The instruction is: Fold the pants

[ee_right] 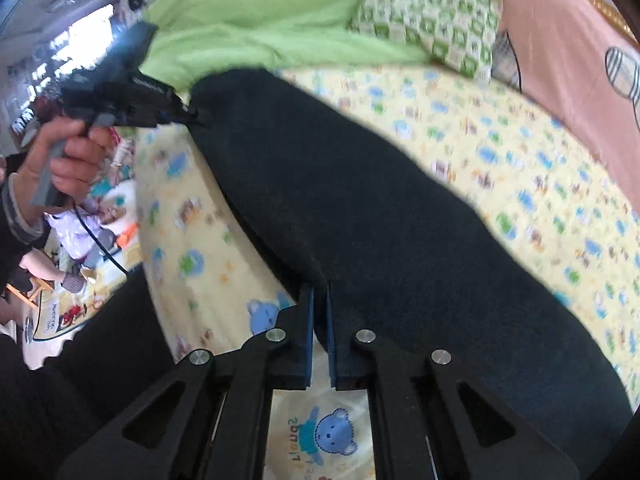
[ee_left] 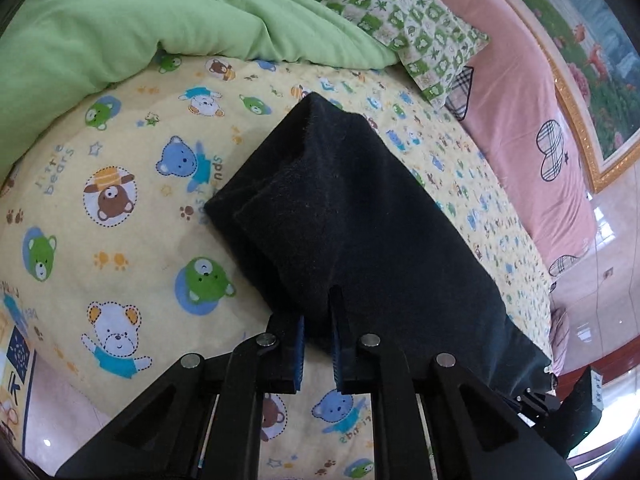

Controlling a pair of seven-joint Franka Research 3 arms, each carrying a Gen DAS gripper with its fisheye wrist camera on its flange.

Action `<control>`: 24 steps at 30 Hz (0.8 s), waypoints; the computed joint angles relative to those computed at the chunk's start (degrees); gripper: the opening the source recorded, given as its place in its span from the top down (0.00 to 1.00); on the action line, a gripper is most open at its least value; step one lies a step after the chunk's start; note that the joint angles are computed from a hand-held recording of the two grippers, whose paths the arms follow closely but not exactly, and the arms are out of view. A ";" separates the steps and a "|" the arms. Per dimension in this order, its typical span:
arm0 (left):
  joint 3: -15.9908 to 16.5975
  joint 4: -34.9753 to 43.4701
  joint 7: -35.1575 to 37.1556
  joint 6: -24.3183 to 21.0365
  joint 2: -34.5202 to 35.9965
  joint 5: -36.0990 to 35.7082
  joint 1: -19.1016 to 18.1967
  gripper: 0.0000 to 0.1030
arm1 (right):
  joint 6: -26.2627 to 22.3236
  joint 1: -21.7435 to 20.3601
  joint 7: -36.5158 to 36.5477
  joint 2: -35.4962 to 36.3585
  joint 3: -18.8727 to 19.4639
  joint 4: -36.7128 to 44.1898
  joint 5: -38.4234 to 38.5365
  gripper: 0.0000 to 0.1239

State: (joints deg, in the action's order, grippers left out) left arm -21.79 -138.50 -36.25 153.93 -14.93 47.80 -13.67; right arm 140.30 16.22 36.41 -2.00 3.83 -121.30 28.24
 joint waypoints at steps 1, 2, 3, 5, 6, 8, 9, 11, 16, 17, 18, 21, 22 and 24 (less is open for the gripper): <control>-0.21 0.12 -0.04 -0.95 -0.34 -0.40 -0.22 0.84 | -0.29 -0.03 0.42 -0.22 -0.07 -0.12 0.60 0.89; -0.60 0.50 0.34 -3.26 -0.87 -1.29 -0.70 0.79 | -0.98 -0.12 0.37 -0.58 -0.27 -0.04 1.98 0.84; -0.88 0.86 0.76 -5.27 -1.26 -2.04 -1.13 0.74 | -1.63 -0.21 -0.10 -0.78 -0.47 0.18 3.33 0.76; -1.63 1.73 1.04 -9.94 -2.01 -3.34 -1.96 0.41 | -2.02 -0.39 -1.35 -1.55 -0.84 0.31 6.00 0.63; -2.04 1.91 0.41 -11.61 -2.46 -3.23 -2.18 0.40 | -1.93 -0.48 -1.80 -1.84 -1.01 0.41 7.16 0.61; -1.81 1.58 0.05 -12.34 -3.13 -3.61 -2.75 0.40 | -3.42 -0.81 -1.87 -1.81 -1.55 1.62 9.81 0.61; -1.52 1.22 -0.05 -12.05 -3.40 -3.95 -2.92 0.40 | -4.09 -1.03 -1.53 -1.18 -1.75 2.74 10.84 0.61; -0.98 0.70 -0.38 -11.38 -3.46 -4.93 -3.03 0.40 | -5.52 -1.63 0.15 0.13 -2.03 5.00 12.87 0.61; -0.35 0.68 0.33 -10.23 -2.25 -6.41 -2.85 0.40 | -10.46 -3.98 7.41 6.32 -2.22 13.41 18.60 0.61; -0.19 0.79 0.71 -10.24 -1.98 -6.59 -2.78 0.40 | -11.96 -4.70 8.88 8.33 -2.16 15.98 20.37 0.61; -0.07 1.00 1.00 -10.21 -1.68 -6.56 -2.64 0.40 | -12.98 -5.35 10.10 10.23 -1.91 18.32 21.73 0.61; 0.50 1.21 2.02 -9.97 -1.16 -6.79 -2.33 0.40 | -14.32 -6.19 15.17 16.56 -0.91 26.13 20.16 0.61; 0.70 1.27 2.52 -9.86 -0.99 -7.00 -2.29 0.40 | -15.15 -6.36 16.84 19.03 -0.50 29.18 19.03 0.61; 0.93 1.50 3.43 -10.08 -0.60 -7.24 -2.15 0.40 | -18.82 -6.66 21.00 25.07 0.38 36.87 16.04 0.61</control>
